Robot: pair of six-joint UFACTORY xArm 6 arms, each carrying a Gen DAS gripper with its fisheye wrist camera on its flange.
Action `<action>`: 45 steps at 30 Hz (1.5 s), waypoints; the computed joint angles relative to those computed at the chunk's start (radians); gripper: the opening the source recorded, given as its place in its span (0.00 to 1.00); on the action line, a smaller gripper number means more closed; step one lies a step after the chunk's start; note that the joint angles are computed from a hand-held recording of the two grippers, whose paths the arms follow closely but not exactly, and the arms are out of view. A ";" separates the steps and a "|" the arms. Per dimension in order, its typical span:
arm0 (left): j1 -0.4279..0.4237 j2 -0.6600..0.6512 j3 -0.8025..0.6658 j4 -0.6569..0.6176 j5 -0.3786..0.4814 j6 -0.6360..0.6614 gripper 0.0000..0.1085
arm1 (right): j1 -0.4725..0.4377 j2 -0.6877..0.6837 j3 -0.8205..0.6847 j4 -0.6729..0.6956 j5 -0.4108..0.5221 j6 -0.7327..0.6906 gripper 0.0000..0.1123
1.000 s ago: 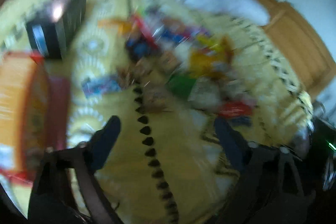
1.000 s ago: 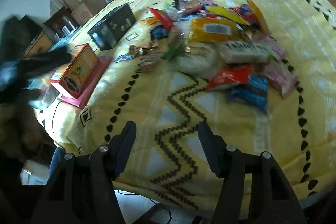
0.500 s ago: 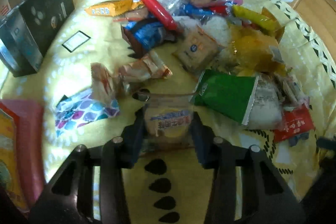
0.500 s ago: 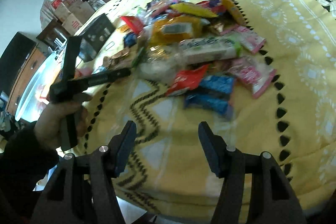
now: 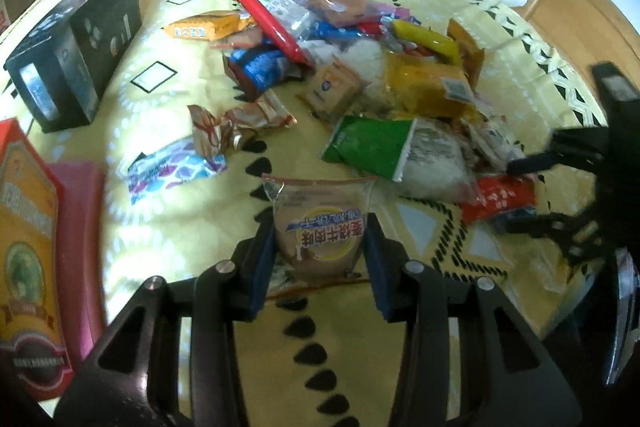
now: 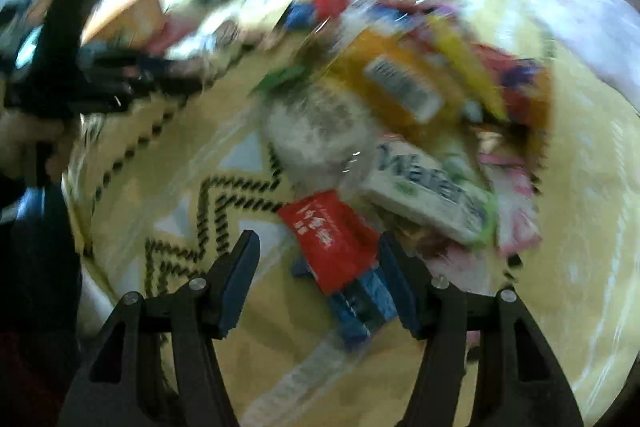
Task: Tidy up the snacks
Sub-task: 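Grasp a round bread packet with the left tool while the right tool grasps a red packet, then carry the bread packet and red packet over the glass bowl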
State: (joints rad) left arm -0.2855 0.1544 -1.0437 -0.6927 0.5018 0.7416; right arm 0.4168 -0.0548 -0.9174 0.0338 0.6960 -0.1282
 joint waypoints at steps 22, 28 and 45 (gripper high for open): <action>0.038 -0.218 0.092 -0.118 -0.080 0.095 0.39 | 0.118 -0.131 0.083 -0.122 -0.179 0.343 0.37; 0.111 -0.281 0.091 -0.001 -0.187 -0.006 0.39 | 0.125 -0.155 0.032 -0.363 -0.266 0.678 0.37; 0.402 -0.310 0.046 0.146 -0.272 -0.164 0.39 | 0.311 0.437 -0.915 -0.273 -0.181 0.548 0.37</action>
